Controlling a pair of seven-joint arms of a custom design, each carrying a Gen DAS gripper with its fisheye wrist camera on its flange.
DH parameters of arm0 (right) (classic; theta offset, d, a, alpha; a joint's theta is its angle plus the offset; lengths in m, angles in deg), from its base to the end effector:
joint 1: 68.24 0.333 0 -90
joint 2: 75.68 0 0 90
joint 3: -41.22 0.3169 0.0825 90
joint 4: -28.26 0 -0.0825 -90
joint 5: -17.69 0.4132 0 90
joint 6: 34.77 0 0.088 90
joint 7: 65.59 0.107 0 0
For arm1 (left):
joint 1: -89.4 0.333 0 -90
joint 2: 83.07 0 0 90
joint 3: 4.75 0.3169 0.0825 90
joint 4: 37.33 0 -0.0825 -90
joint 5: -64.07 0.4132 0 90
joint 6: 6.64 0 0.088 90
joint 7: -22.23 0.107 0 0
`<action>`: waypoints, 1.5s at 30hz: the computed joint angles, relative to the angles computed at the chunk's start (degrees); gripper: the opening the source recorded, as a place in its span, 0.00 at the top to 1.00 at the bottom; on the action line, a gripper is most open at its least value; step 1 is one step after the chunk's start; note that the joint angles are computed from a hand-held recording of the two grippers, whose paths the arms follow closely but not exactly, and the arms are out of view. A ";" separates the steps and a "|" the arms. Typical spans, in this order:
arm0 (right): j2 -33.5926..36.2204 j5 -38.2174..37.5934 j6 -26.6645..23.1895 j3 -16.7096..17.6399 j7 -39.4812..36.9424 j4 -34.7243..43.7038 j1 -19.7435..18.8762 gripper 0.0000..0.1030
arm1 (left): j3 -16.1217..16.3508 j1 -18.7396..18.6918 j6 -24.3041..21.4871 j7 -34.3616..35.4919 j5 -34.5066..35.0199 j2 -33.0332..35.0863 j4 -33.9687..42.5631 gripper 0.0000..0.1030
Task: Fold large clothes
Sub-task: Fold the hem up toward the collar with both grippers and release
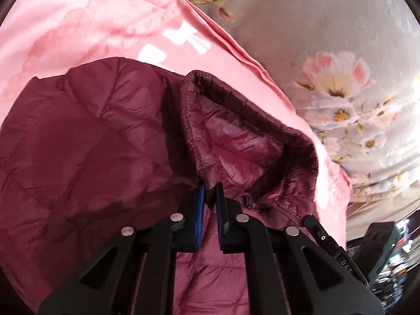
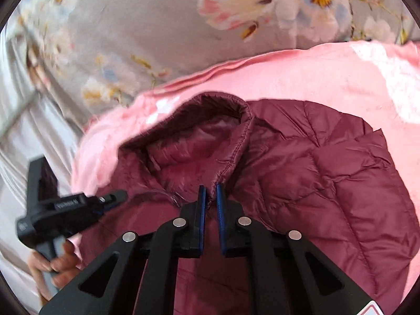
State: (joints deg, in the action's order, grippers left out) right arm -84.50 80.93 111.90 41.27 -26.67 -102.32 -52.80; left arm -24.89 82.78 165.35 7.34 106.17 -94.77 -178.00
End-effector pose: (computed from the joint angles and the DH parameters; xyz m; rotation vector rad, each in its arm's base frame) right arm 0.5319 0.1338 0.4446 -1.8563 1.3216 0.0211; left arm 0.4384 -0.2785 0.4218 -2.4768 1.2281 -1.1300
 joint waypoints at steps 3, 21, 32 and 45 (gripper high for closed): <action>1.99 -3.89 1.46 0.77 2.13 0.15 -0.15 0.92 | 0.03 -0.87 -3.23 0.88 0.04 2.16 0.79 0.93; 5.70 -0.57 0.05 0.88 -0.29 0.95 -1.16 0.96 | 2.94 -8.47 -18.11 -6.00 17.87 8.11 7.21 0.90; 1.85 0.23 2.87 1.28 -3.19 2.05 -0.26 0.93 | 1.96 -6.17 -15.03 -5.81 15.42 1.45 6.49 0.77; 10.03 -11.06 6.32 3.91 3.81 5.31 0.31 1.00 | 5.56 -8.80 -17.28 -1.35 12.84 12.10 11.88 0.85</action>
State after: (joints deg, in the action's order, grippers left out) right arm -74.47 69.86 118.22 45.18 -22.85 -97.01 -52.50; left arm -19.34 73.98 148.06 5.99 119.01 -82.67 -166.12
